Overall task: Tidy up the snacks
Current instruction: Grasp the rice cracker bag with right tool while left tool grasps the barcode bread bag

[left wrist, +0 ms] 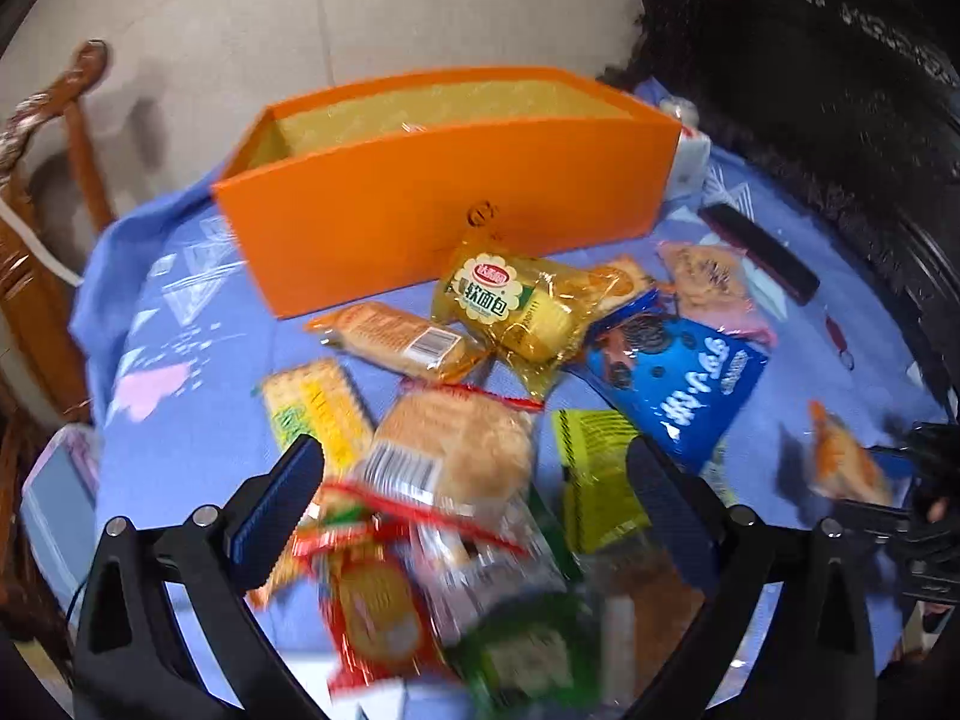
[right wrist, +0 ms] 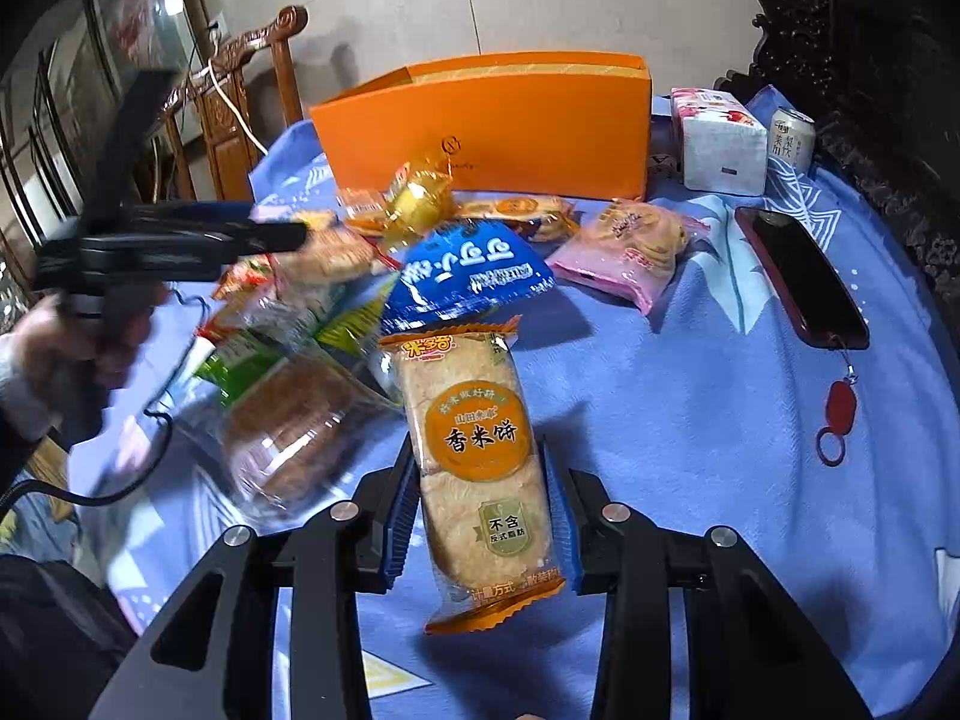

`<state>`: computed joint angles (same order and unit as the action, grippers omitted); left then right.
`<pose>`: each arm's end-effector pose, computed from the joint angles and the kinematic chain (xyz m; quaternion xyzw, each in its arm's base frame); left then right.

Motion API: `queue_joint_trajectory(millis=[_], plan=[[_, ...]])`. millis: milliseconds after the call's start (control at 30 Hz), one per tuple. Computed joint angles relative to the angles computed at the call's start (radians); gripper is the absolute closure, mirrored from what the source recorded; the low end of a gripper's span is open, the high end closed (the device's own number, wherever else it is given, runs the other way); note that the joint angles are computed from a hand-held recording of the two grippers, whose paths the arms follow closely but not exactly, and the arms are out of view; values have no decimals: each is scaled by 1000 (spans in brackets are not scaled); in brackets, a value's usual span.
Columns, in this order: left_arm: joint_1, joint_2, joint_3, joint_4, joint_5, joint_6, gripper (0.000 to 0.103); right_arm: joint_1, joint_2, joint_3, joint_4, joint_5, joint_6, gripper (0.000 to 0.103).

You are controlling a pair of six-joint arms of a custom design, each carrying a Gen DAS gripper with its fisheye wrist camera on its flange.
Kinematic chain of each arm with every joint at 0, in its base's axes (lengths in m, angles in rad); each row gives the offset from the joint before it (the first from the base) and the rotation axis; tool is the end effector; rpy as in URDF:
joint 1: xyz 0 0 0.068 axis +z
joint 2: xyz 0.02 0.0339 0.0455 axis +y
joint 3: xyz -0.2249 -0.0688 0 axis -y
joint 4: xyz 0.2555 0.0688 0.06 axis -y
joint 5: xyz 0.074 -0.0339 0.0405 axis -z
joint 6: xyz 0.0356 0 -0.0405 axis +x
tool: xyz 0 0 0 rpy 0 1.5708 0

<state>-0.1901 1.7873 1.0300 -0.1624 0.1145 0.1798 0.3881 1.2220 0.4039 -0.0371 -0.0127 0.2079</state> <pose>0.3542 -0.0723 0.1142 0.1919 0.9264 -0.0559 0.3190 0.2160 0.0888 0.0967 -0.0865 0.9327 0.1085 0.3330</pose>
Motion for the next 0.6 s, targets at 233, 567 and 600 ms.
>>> queue_joint_trajectory(millis=[233, 567, 600], plan=[[-4, 205, 163, -67, -20, 150, 4, 10, -12, 22, -13, 0, 27, 64], [-2, 241, 169, -38, -1, 166, 23, 32, -6, 46, -25, 24, 52, 64], [0, 245, 174, -40, 4, 165, 23, 38, -5, 48, -29, 33, 55, 64]])
